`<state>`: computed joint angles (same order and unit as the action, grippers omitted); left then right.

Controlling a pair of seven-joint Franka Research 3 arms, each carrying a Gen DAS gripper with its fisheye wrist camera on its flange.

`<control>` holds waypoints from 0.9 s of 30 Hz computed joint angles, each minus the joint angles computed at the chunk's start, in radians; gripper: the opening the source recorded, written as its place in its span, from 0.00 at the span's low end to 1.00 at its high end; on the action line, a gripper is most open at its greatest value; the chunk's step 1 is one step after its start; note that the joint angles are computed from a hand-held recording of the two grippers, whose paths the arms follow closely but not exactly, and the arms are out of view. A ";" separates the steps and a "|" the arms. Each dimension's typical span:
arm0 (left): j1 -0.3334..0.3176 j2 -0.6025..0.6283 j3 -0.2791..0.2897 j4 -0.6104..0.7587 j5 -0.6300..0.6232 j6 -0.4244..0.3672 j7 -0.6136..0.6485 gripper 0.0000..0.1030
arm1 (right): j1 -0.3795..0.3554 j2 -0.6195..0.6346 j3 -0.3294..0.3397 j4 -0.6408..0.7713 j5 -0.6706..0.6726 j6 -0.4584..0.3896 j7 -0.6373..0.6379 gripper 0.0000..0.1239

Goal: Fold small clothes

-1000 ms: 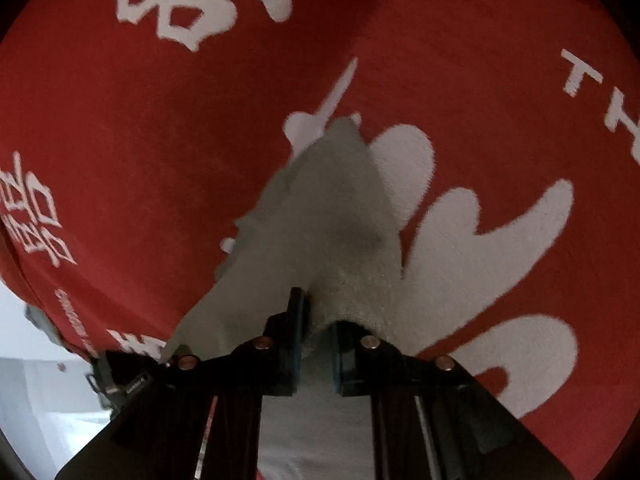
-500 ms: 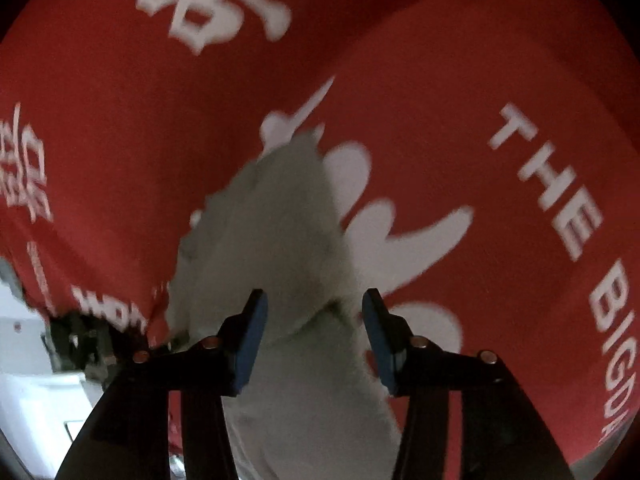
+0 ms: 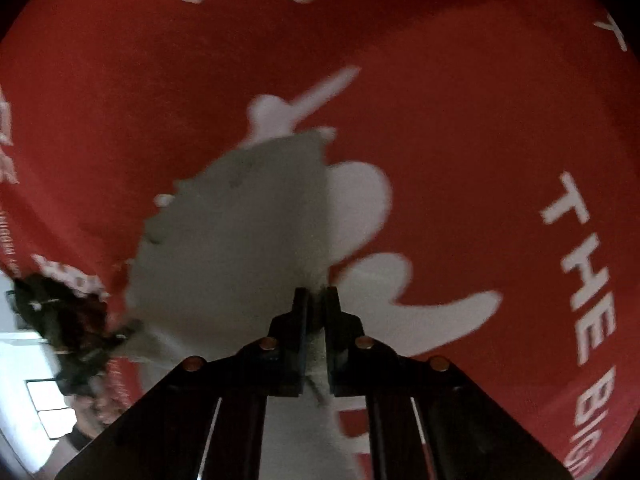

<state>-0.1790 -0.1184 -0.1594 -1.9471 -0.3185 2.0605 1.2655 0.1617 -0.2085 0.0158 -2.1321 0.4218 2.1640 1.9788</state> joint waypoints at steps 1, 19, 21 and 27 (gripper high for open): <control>0.002 -0.006 0.001 -0.006 0.009 0.000 0.004 0.06 | -0.004 -0.007 -0.004 -0.020 0.009 0.013 0.005 0.00; 0.021 -0.118 0.019 -0.042 0.176 -0.106 -0.064 0.28 | 0.069 -0.195 -0.029 -0.190 0.310 0.134 0.083 0.40; 0.011 -0.101 0.012 -0.023 0.168 -0.094 -0.066 0.28 | 0.069 -0.165 -0.015 -0.192 0.326 0.154 0.118 0.35; -0.017 -0.046 -0.026 0.004 0.239 -0.128 -0.066 0.28 | 0.020 -0.118 0.038 -0.130 0.056 0.131 0.222 0.04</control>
<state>-0.1963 -0.1644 -0.1855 -1.9428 -0.0795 1.9323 1.1994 0.1822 -0.3263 0.0535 -2.2617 0.4775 2.2948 2.2003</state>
